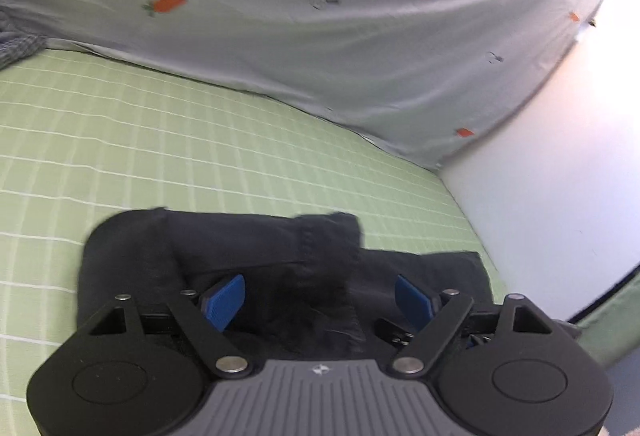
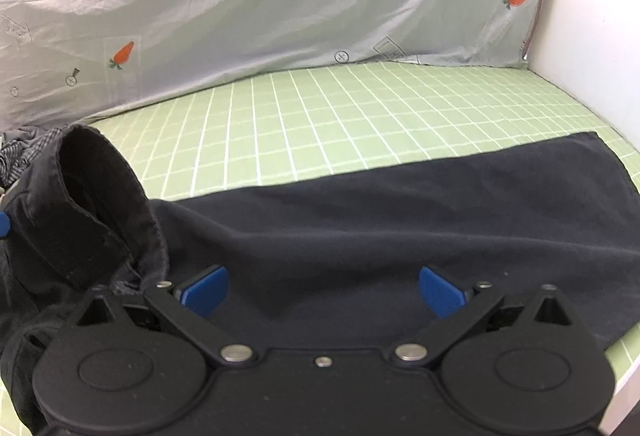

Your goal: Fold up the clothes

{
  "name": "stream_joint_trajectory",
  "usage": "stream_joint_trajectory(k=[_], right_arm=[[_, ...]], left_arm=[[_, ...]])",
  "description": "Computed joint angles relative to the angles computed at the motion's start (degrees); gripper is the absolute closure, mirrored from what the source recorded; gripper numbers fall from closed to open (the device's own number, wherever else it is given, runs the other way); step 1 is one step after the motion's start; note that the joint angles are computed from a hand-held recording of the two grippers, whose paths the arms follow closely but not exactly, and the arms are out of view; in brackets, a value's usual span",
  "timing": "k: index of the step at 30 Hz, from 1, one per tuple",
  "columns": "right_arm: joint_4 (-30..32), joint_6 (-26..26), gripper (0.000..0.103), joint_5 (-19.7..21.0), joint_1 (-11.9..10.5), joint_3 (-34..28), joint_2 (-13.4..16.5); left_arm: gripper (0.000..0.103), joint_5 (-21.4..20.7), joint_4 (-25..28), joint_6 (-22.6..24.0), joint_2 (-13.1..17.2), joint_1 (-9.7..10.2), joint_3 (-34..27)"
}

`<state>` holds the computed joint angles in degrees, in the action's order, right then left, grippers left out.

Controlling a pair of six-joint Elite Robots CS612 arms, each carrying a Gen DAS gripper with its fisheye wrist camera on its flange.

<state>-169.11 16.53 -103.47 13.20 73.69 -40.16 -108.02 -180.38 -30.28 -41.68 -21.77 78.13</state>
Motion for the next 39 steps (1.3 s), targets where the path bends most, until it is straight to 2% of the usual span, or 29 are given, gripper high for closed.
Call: stream_joint_trajectory(k=[3, 6, 9, 12, 17, 19, 23, 28, 31, 34, 36, 38, 39], right_arm=[[-0.1, -1.3, 0.000, 0.8, 0.1, -0.3, 0.1], [0.2, -2.4, 0.000, 2.2, 0.2, -0.4, 0.1], [0.3, -2.9, 0.000, 2.6, 0.2, -0.6, 0.1], [0.5, -2.8, 0.000, 3.2, 0.2, -1.0, 0.1], [0.5, -3.3, 0.000, 4.0, 0.4, -1.8, 0.1], [0.2, -1.6, 0.000, 5.1, 0.2, -2.0, 0.0], [-3.8, 2.2, 0.000, 9.9, -0.3, -1.9, -0.2], [-6.4, 2.7, 0.000, 19.3, -0.9, -3.3, 0.8], [-3.4, 0.5, 0.000, 24.5, -1.1, -5.2, 2.0], [1.7, -1.4, 0.000, 25.6, -0.8, -7.0, 2.9], [4.0, -0.7, 0.001, 27.4, -1.0, -7.4, 3.3], [5.9, 0.9, 0.008, 30.7, -1.4, -7.6, 3.7], [6.4, 1.7, 0.019, 32.2, -1.5, -7.6, 3.8]], left_arm=[[0.020, 2.9, 2.8, -2.0, 0.0, 0.27, -0.8], [0.020, 7.0, 5.7, -1.1, -1.2, -0.01, 0.6], [0.020, 9.1, 6.5, -1.7, -2.1, 0.05, 2.1], [0.020, 10.9, 6.9, -2.8, -3.1, 0.36, 3.8], [0.020, 17.1, 11.3, -3.7, -4.3, 0.34, 5.2], [0.020, 19.2, 12.9, -4.6, -4.7, 0.40, 5.9], [0.020, 20.9, 15.9, -6.7, -5.2, 0.87, 6.7], [0.020, 20.8, 18.2, -7.5, -5.2, 1.22, 6.8], [0.020, 21.0, 18.9, -6.7, -5.2, 1.14, 6.7], [0.020, 21.1, 19.2, -6.4, -5.3, 1.05, 6.7], [0.020, 21.0, 19.2, -6.2, -5.4, 1.08, 6.9], [0.019, 20.9, 19.2, -6.1, -5.4, 1.13, 6.9], [0.019, 20.8, 19.3, -6.2, -5.4, 1.14, 6.9]])
